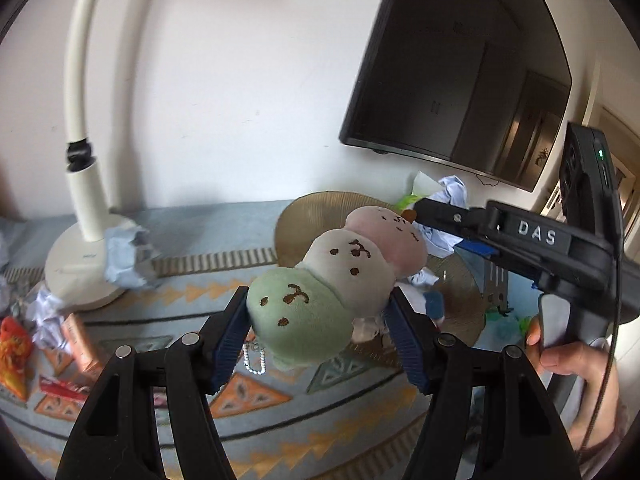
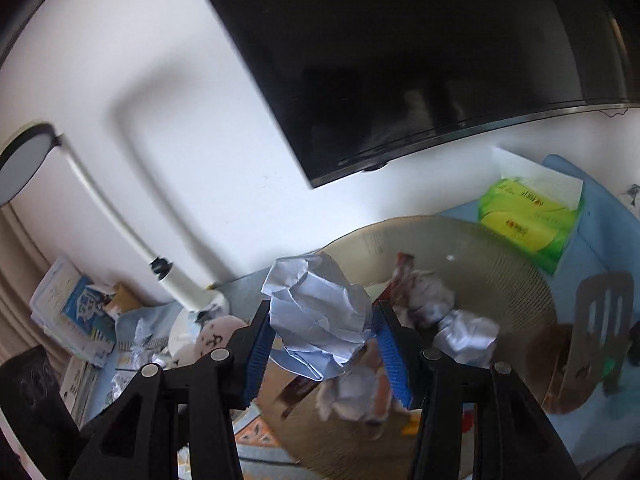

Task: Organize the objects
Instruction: 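Carry the plush and paper ball to the golden bowl and release them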

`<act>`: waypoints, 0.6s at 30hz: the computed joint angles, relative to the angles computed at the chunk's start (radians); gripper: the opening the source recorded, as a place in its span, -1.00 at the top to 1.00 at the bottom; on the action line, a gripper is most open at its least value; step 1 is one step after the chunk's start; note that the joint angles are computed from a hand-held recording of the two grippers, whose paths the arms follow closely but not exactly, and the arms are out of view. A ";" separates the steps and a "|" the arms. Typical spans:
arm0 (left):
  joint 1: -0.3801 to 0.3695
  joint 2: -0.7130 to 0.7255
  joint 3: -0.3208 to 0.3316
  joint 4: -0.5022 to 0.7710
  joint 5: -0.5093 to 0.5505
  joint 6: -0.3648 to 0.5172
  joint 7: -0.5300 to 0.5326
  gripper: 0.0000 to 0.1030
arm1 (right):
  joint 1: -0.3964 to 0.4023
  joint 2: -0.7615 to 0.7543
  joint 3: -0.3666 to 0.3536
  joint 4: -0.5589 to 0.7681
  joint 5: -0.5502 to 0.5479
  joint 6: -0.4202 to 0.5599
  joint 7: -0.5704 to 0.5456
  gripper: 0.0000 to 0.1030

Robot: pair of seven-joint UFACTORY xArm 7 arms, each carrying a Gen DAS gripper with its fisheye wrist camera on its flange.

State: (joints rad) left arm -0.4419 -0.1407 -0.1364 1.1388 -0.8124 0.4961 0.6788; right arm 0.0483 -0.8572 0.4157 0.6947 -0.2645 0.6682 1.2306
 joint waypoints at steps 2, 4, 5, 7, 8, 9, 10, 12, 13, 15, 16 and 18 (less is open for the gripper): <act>-0.001 0.043 -0.042 0.025 0.100 -0.056 -0.119 -0.25 | -0.001 0.010 -0.031 0.002 0.001 0.007 -0.026 0.05; -0.005 0.072 -0.066 0.039 0.194 -0.092 -0.222 -0.25 | -0.006 0.014 -0.044 -0.001 -0.003 0.013 -0.043 0.05; -0.009 0.083 -0.073 0.045 0.223 -0.104 -0.255 -0.25 | -0.009 0.019 -0.049 0.001 -0.003 0.015 -0.050 0.05; -0.017 0.106 -0.086 0.058 0.296 -0.125 -0.328 -0.26 | -0.016 0.011 -0.058 -0.009 -0.007 0.019 -0.058 0.05; -0.021 0.118 -0.092 0.065 0.330 -0.135 -0.362 -0.27 | -0.016 0.002 -0.066 -0.014 -0.006 0.028 -0.067 0.05; -0.025 0.128 -0.094 0.072 0.339 -0.139 -0.370 -0.30 | -0.023 -0.002 -0.070 -0.015 -0.008 0.036 -0.071 0.05; -0.028 0.136 -0.097 0.077 0.344 -0.143 -0.377 -0.32 | -0.028 -0.002 -0.072 -0.017 -0.009 0.035 -0.073 0.05; -0.034 0.149 -0.103 0.088 0.354 -0.142 -0.387 -0.43 | -0.037 0.000 -0.075 -0.021 -0.008 0.031 -0.074 0.00; -0.036 0.155 -0.105 0.092 0.369 -0.137 -0.400 -0.47 | -0.037 0.004 -0.080 -0.022 -0.005 0.031 -0.078 -0.23; -0.035 0.173 -0.104 0.125 0.422 -0.058 -0.436 -0.97 | -0.038 0.016 -0.086 -0.021 0.006 0.029 -0.078 -1.00; -0.030 0.179 -0.104 0.137 0.409 -0.032 -0.417 -0.99 | -0.040 0.017 -0.085 -0.023 0.008 0.022 -0.073 -1.00; -0.024 0.183 -0.108 0.151 0.373 -0.003 -0.385 -0.99 | -0.032 0.034 -0.093 -0.012 0.022 0.028 -0.080 -1.00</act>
